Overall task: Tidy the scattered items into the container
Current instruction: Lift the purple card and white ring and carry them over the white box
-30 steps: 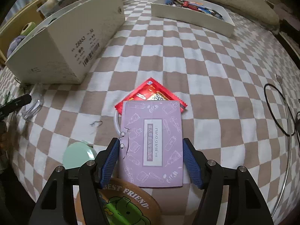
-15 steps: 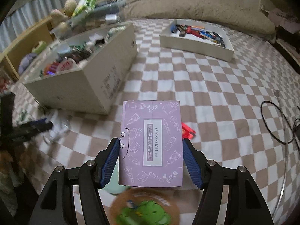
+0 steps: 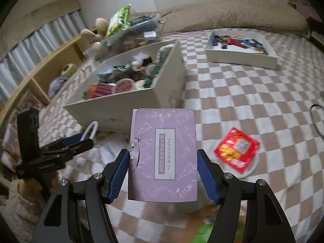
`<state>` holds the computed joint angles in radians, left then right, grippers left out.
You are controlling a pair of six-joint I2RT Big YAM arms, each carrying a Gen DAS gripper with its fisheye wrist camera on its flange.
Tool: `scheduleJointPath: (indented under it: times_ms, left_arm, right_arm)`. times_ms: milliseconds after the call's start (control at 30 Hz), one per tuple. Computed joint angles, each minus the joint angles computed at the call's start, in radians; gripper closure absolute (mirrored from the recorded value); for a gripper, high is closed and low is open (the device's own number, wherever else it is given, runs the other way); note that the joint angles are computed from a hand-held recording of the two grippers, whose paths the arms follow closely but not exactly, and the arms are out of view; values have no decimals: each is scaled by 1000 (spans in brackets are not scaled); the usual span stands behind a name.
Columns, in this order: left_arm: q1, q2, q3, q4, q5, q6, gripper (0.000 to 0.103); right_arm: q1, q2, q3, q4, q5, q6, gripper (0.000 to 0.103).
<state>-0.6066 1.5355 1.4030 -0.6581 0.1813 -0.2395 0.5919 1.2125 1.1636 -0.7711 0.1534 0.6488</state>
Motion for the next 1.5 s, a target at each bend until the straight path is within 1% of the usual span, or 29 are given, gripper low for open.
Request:
scheduleJointPath:
  times_ms: [100,233,433,533,600,900,1000,1233,1367,1500]
  left_arm:
    - [-8,-17,-5,20,-19,22,18]
    - [-9,-26,0,39,-23,34,18]
    - [9,-27,20,49,-24,28,18]
    - [30,-24,37,43,12,-7,18]
    - [42,-21,51,38,16,-20,18]
    - [76,-2,139,33,-46,-17,18]
    - [85,9,173,31,-54,-13,18]
    - [106,71,286,1,-57,3,18]
    - [118,119,359,-12,-34,0,18]
    - [128,172,435,-35,-36,-3,18]
  right_arm:
    - [9,-4,-11,53,-15,26,36]
    - [21,-2,-21,121,-21,57,36]
    - [28,21,7,185,-29,73,36]
    - [23,36,33,196,-38,69,36]
    - [19,50,59,199,-51,63,36]
    - [0,106,171,190,-70,12,36]
    - [-9,126,209,187,-77,-7,36]
    - [-35,174,279,207,-94,-23,36]
    - [-51,213,330,209,-92,-40,36]
    - [-71,254,370,224,-100,-51,36]
